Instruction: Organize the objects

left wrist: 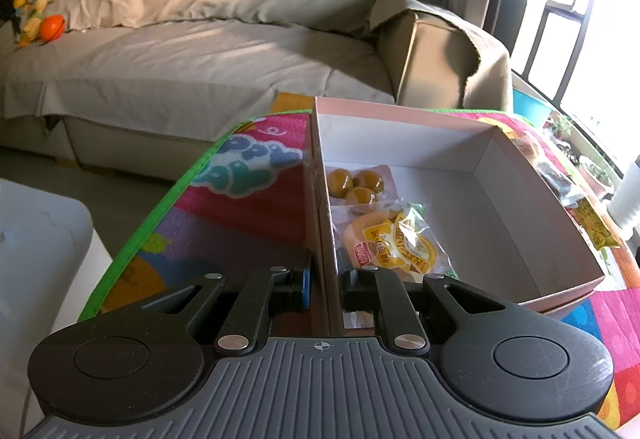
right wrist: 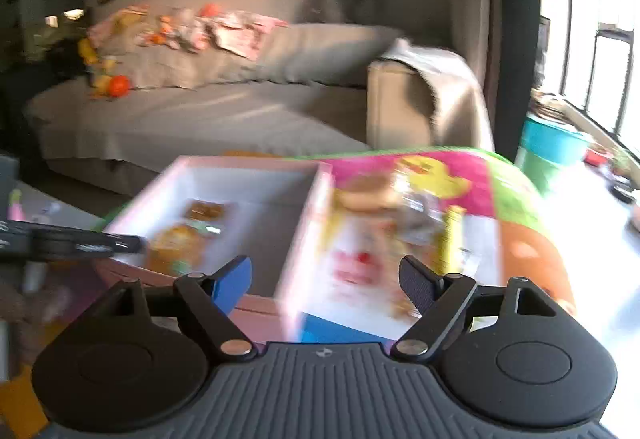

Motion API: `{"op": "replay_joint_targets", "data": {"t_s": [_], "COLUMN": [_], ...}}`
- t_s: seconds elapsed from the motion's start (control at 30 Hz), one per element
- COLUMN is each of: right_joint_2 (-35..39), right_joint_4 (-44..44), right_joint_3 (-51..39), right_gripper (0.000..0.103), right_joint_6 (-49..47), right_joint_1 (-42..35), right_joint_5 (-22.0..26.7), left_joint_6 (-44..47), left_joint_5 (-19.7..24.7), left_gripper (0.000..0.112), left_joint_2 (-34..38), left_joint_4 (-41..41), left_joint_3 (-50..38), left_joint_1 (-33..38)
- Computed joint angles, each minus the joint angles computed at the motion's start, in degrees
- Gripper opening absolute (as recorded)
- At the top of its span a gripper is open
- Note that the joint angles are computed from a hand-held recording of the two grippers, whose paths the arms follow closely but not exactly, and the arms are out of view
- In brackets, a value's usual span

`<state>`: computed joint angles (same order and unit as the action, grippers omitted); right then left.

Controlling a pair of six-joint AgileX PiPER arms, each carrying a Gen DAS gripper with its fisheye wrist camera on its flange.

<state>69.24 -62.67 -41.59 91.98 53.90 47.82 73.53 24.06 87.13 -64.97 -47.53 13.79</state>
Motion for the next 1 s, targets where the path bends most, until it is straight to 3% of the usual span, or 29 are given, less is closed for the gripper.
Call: {"op": "replay_joint_targets", "data": {"t_s": [0.17, 0.4, 0.5, 0.63, 0.77, 0.87, 0.93, 1.0], "right_joint_2": [1.2, 7.0, 9.5, 21.1, 37.2, 47.9, 51.1, 48.6], "right_joint_4": [1.5, -1.2, 2.8, 23.3, 44.3, 50.7, 52.4, 59.4], "right_joint_3": [1.5, 0.3, -5.1, -21.1, -42.4, -56.8, -60.7, -56.6], "right_gripper": [0.082, 0.082, 0.082, 0.082, 0.091, 0.090, 0.077, 0.070], "right_joint_6": [-0.8, -1.0, -10.1, -33.0, -51.8, -57.7, -62.5, -69.4], "right_joint_1": [-8.7, -14.8, -21.9, -32.8, -39.8, -41.9, -42.4, -44.6], "right_joint_5": [-2.2, -5.1, -13.4, -20.5, -15.8, -7.5, -4.0, -6.2], "left_joint_6": [0.1, 0.1, 0.7, 0.6, 1.2, 1.3, 1.0, 1.3], "left_joint_5": [0.0, -0.1, -0.3, -0.2, -0.4, -0.3, 0.0, 0.4], "left_gripper": [0.014, 0.014, 0.014, 0.014, 0.014, 0.014, 0.014, 0.014], "left_joint_2": [0.1, 0.0, 0.1, 0.1, 0.5, 1.0, 1.1, 1.4], "left_joint_4": [0.0, -0.1, -0.7, -0.5, -0.4, -0.1, 0.2, -0.1], "left_joint_3": [0.0, 0.2, 0.4, 0.3, 0.2, 0.0, -0.2, -0.5], "left_joint_1": [0.0, -0.1, -0.1, -0.1, -0.1, 0.0, 0.0, 0.3]}}
